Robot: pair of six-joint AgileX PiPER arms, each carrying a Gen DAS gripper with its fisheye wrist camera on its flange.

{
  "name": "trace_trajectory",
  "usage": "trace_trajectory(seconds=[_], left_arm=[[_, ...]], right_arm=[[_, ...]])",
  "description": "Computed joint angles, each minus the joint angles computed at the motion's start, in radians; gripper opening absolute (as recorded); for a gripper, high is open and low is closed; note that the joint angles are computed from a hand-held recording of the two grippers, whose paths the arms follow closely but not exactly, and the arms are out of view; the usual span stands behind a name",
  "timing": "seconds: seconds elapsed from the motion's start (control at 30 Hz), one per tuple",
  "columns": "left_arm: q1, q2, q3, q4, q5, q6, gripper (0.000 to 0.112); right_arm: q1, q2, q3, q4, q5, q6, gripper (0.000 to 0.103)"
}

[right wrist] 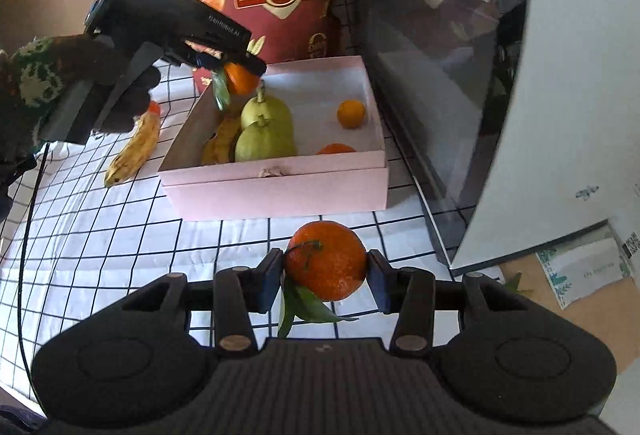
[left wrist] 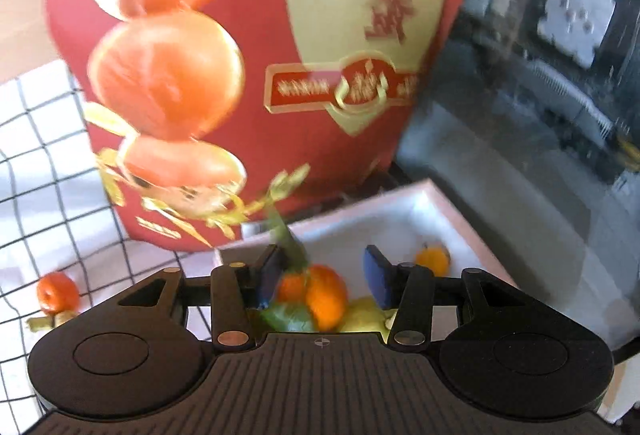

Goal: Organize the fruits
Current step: 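Carry the right gripper's orange toward the pink box while the left gripper drops its orange inside, then lower the orange into the pink box and open the right gripper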

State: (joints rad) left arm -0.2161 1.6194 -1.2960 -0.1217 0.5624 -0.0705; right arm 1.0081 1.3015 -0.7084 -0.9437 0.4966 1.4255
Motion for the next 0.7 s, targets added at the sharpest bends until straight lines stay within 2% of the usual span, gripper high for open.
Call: trace_trajectory(seconds=[0.17, 0.27, 0.33, 0.47, 0.57, 0.7], left_arm=[[0.067, -0.149, 0.121, -0.106, -0.031, 0.064, 0.050], [0.117, -0.310, 0.281, -0.173, -0.078, 0.084, 0.050], [0.150, -0.425, 0.387, -0.176, -0.077, 0.062, 0.050], [0.272, -0.624, 0.568, -0.218, 0.035, 0.077, 0.050], [0.454, -0.741, 0.667, -0.334, 0.153, 0.206, 0.050], [0.722, -0.834, 0.730, -0.465, 0.323, 0.451, 0.050]], right_arm=[[0.015, 0.011, -0.044, 0.026, -0.008, -0.056, 0.045], [0.028, 0.035, -0.096, 0.002, -0.004, -0.068, 0.045], [0.032, 0.062, -0.142, -0.026, -0.006, -0.070, 0.045], [-0.001, 0.132, -0.253, -0.038, -0.047, -0.111, 0.045], [-0.038, 0.218, -0.363, 0.017, -0.102, -0.181, 0.045], [-0.042, 0.345, -0.514, 0.102, -0.092, -0.280, 0.045]])
